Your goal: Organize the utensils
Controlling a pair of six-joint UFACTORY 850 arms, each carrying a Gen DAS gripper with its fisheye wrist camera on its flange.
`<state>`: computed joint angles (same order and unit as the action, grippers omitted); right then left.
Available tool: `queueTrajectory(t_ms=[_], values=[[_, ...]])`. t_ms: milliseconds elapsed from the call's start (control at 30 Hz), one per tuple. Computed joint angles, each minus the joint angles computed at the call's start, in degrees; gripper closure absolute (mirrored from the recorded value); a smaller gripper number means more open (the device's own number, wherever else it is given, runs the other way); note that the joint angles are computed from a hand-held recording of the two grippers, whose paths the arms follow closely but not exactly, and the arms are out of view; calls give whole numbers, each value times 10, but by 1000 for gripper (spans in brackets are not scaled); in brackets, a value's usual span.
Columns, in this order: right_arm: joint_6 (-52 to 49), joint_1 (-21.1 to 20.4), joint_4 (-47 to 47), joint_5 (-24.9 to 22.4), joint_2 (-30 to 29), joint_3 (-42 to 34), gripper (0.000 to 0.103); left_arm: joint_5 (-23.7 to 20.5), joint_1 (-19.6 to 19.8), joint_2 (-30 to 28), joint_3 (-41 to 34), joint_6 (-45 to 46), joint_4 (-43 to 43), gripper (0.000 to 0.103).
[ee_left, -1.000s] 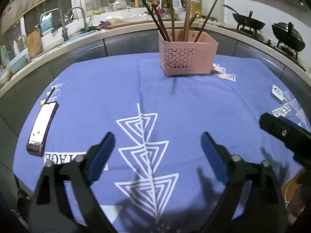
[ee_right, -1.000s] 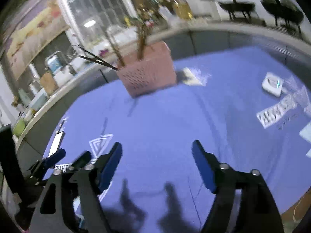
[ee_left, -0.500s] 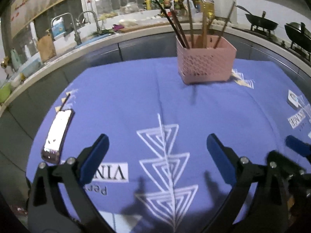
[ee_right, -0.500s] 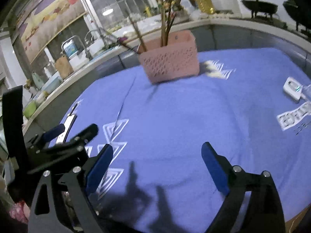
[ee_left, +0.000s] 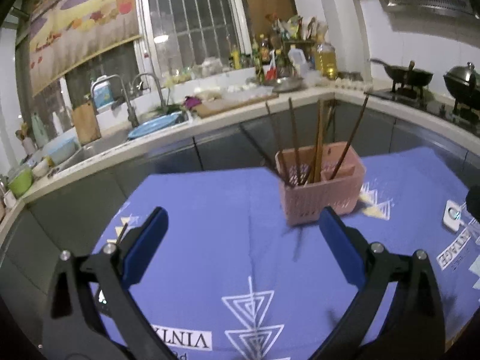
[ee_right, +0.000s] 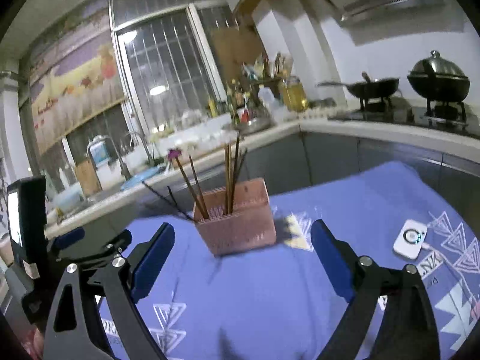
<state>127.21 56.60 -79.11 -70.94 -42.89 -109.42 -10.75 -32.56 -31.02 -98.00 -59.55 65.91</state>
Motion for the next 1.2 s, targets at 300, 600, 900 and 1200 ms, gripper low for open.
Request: queueTrajectory(t_ms=[300, 600, 900, 1200], values=[[-8, 2, 6, 6, -2, -4, 12, 23, 2, 5, 3, 13, -14, 6], [-37, 1, 14, 13, -18, -31, 12, 30, 5, 7, 9, 20, -25, 6], [-48, -1, 22, 29, -27, -44, 12, 33, 8, 14, 15, 82, -94, 6], [-36, -4, 31, 44, -24, -35, 12, 29, 10, 9, 18, 155, -169, 6]])
